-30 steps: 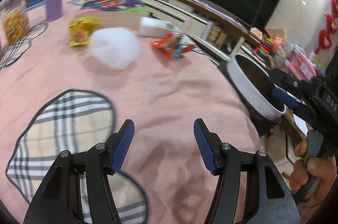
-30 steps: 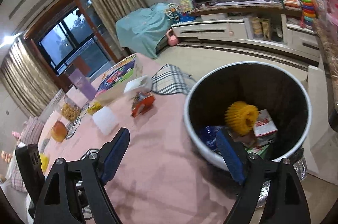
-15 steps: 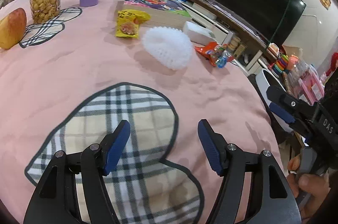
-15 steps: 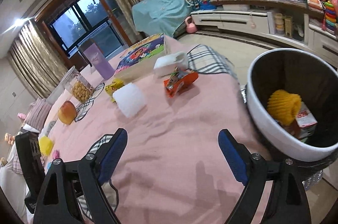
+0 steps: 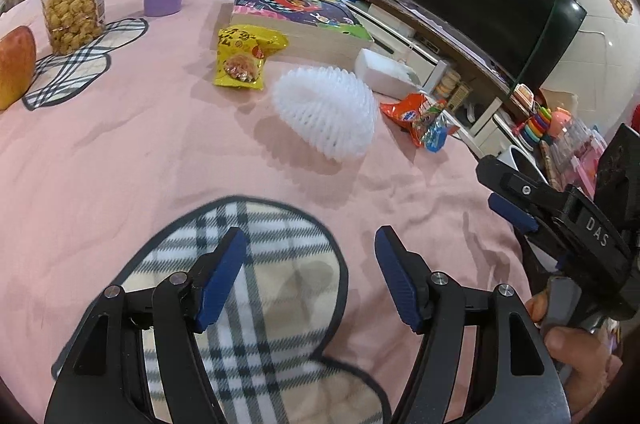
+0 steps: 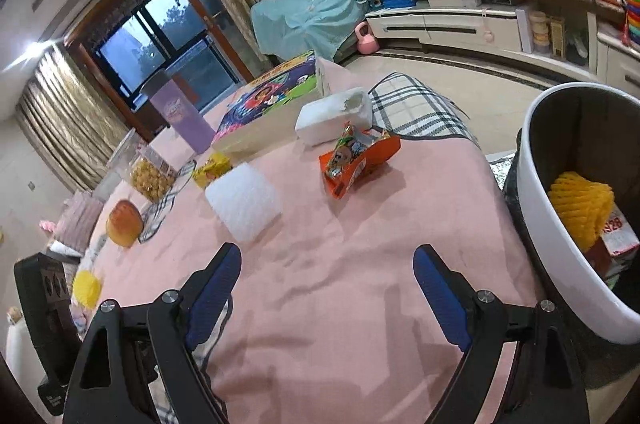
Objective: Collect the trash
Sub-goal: 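Move both tools back to the table toward the white net and orange wrapper, then grasp the white foam net with left tool while right tool grasps orange wrapper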
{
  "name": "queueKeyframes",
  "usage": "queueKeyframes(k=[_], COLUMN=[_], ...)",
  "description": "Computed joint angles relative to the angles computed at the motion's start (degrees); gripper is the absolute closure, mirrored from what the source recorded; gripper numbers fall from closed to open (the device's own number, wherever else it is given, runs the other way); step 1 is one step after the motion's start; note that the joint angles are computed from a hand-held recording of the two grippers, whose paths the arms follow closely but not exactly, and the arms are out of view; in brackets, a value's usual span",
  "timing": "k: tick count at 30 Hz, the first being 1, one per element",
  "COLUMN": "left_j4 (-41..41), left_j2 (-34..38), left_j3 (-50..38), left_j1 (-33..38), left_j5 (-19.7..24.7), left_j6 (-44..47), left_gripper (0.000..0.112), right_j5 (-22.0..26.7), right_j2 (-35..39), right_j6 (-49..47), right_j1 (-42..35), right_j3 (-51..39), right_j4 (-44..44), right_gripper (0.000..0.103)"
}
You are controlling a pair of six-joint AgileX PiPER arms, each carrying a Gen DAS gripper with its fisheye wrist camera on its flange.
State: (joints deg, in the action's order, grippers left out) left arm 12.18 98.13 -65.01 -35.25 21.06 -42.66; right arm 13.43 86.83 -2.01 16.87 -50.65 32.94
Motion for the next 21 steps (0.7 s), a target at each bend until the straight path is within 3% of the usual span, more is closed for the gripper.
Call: queueKeyframes(k=[3, 13, 16, 21], left_j4=[-3.40, -12.35, -14.97, -15.70], left_j2=[2.18, 10.17, 12.90, 16.66], left_j3=[-3.17, -15.38, -19.09, -23.11], left_j1=[0.84, 3.84, 4.83, 5.67], left_j5=[1.00, 4.56, 5.51, 5.76], left_j6=[4.14, 14.77, 17.64, 19.13], left_gripper=[0.044, 0.044, 0.043, 0.044], right_j5=[0.18, 3.05, 4.28, 5.42], right_j2=[2.17, 11.40, 14.06, 17.08], right_j6=[-3.68, -5.82, -6.37, -7.37], right_j1=[-1.04, -3.70, -4.74, -5.72], right_j3=[-1.80, -11.15, -13.57, -16.32], right_j4=[3.75, 4.20, 4.31, 4.45], right_gripper=[0.014, 0.016, 0.022, 0.041])
